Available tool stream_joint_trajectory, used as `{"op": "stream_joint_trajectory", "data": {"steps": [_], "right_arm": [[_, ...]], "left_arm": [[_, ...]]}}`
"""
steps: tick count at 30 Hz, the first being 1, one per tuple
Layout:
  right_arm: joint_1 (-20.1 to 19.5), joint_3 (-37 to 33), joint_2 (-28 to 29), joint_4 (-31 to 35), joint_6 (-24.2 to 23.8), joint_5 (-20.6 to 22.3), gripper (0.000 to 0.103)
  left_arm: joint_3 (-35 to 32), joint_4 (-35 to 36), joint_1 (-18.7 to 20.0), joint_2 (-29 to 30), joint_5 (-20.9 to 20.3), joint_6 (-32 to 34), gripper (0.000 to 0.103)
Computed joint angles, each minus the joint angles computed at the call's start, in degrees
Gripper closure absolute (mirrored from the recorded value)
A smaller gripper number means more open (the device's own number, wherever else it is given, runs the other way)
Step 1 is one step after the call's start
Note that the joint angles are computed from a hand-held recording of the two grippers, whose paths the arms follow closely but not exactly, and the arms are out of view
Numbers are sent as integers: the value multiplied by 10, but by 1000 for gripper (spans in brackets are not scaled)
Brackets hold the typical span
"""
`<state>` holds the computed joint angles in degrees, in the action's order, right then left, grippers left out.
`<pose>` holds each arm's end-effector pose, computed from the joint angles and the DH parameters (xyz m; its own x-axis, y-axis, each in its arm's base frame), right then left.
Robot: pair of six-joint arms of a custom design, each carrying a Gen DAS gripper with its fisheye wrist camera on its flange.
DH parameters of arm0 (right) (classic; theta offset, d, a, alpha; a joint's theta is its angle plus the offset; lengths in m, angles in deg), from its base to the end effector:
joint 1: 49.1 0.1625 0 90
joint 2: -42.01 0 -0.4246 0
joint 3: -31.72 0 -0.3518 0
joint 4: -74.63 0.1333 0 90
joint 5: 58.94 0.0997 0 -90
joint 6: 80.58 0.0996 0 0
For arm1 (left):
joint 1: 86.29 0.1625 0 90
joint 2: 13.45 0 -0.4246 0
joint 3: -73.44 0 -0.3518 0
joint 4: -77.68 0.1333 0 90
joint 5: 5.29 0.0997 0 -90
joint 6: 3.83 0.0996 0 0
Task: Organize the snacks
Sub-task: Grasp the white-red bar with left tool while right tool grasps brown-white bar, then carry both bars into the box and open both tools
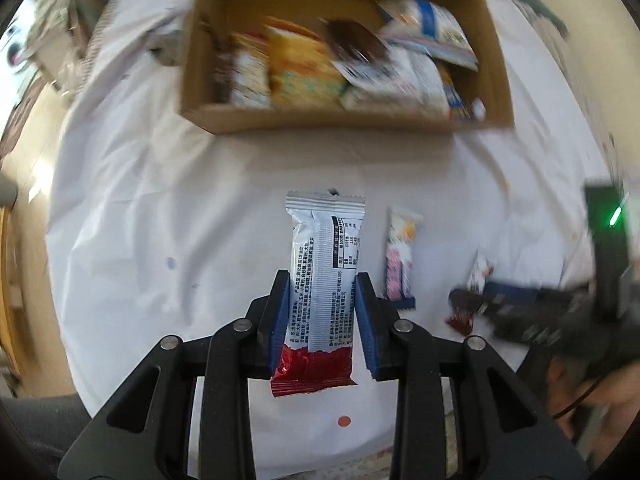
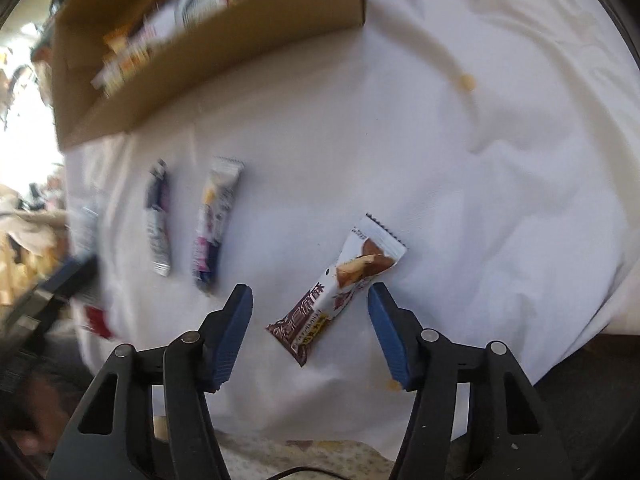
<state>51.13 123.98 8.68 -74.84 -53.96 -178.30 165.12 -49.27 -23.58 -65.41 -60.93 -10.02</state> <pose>0.1962 -0.6117 0.0086 -0.8471 0.3066 0.4341 0.2259 0.9471 -0.2281 -0.1194 -0.6449 0.1852 -0.7663 0.3047 -0.5657 0.3775 0.9259 -0.0127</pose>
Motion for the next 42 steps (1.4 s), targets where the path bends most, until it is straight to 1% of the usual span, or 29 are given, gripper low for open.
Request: {"op": "stream_joint_trajectory", "data": {"steps": [2, 3, 4, 5, 6, 7, 9, 11, 15, 18, 21, 23, 26, 30, 31, 32, 35, 37, 42], "right_arm": [[8, -25, 18, 35, 5, -35, 47], [12, -35, 26, 49, 7, -52, 52], [15, -36, 31, 49, 6, -63, 60], [18, -42, 37, 52, 5, -80, 64], [20, -45, 41, 56, 4, -89, 77], [22, -49, 44, 62, 6, -96, 84], [24, -48, 44, 61, 18, -103, 85], [28, -48, 44, 58, 15, -114, 86], [40, -57, 41, 73, 25, -126, 86], [53, -71, 42, 78, 24, -139, 86], [65, -82, 42, 79, 21, -147, 86], [71, -77, 38, 65, 18, -147, 86], [77, -90, 40, 63, 10, -146, 86], [86, -97, 41, 57, 5, -144, 86], [85, -85, 28, 56, 1, -143, 86], [88, -96, 32, 56, -6, -142, 86], [92, -102, 32, 52, -15, -142, 86], [93, -117, 43, 45, -23, -141, 86], [97, -115, 36, 3, -46, -128, 86]], "left_arm": [[5, -17, 2, -8, 5, -8, 75], [-5, -18, 7, -4, 7, -7, 75], [-6, -20, 7, -5, 11, -9, 75], [-9, -20, 8, -4, 13, -9, 75], [-14, -19, 12, -2, 15, -8, 75], [-15, -16, 13, -2, 16, -11, 75], [-24, -3, 17, -1, 8, -18, 75], [-29, -1, 17, 2, 0, -23, 75], [-24, -13, 9, -1, -13, -16, 75], [-16, -34, 0, -9, -22, 0, 75], [-11, -48, -5, -15, -22, 8, 75], [-12, -48, -5, -18, -25, 7, 75], [-17, -45, -2, -20, -29, 0, 75], [-17, -50, -2, -22, -25, -2, 75], [-17, -51, -2, -22, -24, -3, 75], [-17, -53, -2, -22, -23, -4, 75], [-16, -61, -4, -22, -15, 0, 75], [-14, -67, -5, -22, -8, 2, 75], [-8, -96, -7, -24, 5, 4, 75]]}}
